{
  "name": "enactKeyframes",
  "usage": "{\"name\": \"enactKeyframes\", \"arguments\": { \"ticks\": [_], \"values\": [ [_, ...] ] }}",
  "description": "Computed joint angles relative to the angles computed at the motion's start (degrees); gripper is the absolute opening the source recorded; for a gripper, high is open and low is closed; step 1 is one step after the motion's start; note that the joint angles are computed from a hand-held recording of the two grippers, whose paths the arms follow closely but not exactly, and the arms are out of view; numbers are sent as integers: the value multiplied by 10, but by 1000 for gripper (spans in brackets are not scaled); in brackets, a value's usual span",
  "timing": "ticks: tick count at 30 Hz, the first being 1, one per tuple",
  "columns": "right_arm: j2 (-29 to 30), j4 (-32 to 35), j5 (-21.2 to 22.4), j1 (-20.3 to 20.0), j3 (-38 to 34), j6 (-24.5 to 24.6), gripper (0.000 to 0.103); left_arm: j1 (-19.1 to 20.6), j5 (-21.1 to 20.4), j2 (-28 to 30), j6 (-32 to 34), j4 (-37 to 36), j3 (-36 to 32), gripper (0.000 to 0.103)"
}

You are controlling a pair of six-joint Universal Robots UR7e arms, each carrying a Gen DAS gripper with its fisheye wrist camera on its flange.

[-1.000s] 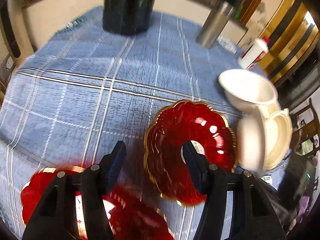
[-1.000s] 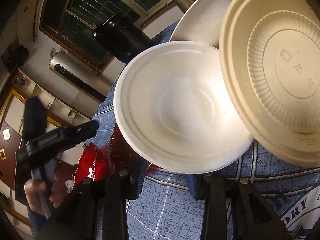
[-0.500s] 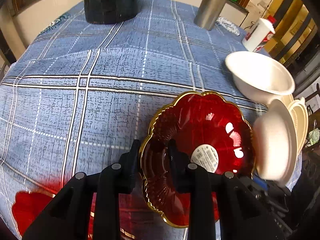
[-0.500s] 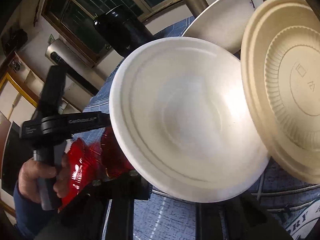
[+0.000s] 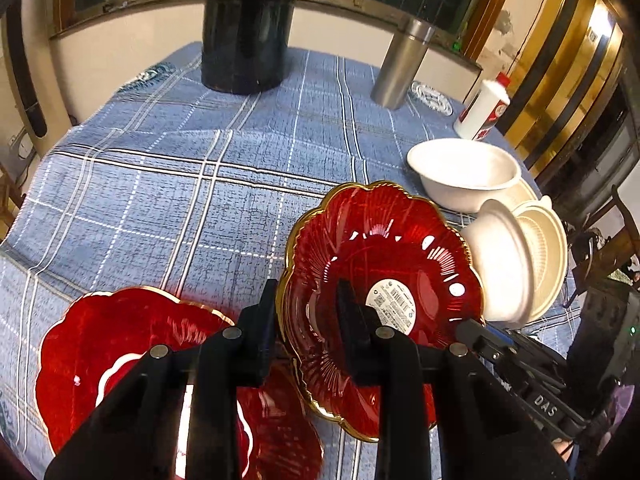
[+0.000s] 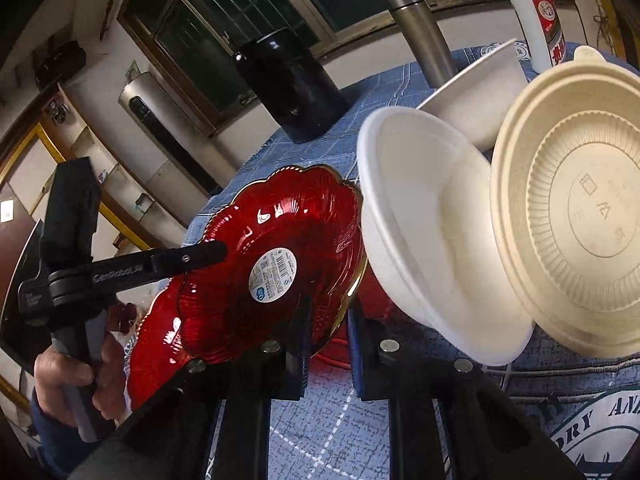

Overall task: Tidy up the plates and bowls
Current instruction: 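Carry the small red plate and lower it onto the large red plate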

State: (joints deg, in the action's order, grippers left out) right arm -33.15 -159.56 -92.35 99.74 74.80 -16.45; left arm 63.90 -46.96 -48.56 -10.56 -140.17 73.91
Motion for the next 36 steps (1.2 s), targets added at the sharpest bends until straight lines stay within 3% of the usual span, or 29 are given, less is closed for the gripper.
{"name": "enactKeyframes", "arguments": {
  "ticks": [7, 36],
  "values": [
    [-8, 1, 26, 1, 10, -8, 16, -6, -1, -31, -11, -33, 50, 25],
    [29, 74, 39, 15, -50, -65, 16, -8, 0, -110, -70, -88, 179, 25]
  ]
}}
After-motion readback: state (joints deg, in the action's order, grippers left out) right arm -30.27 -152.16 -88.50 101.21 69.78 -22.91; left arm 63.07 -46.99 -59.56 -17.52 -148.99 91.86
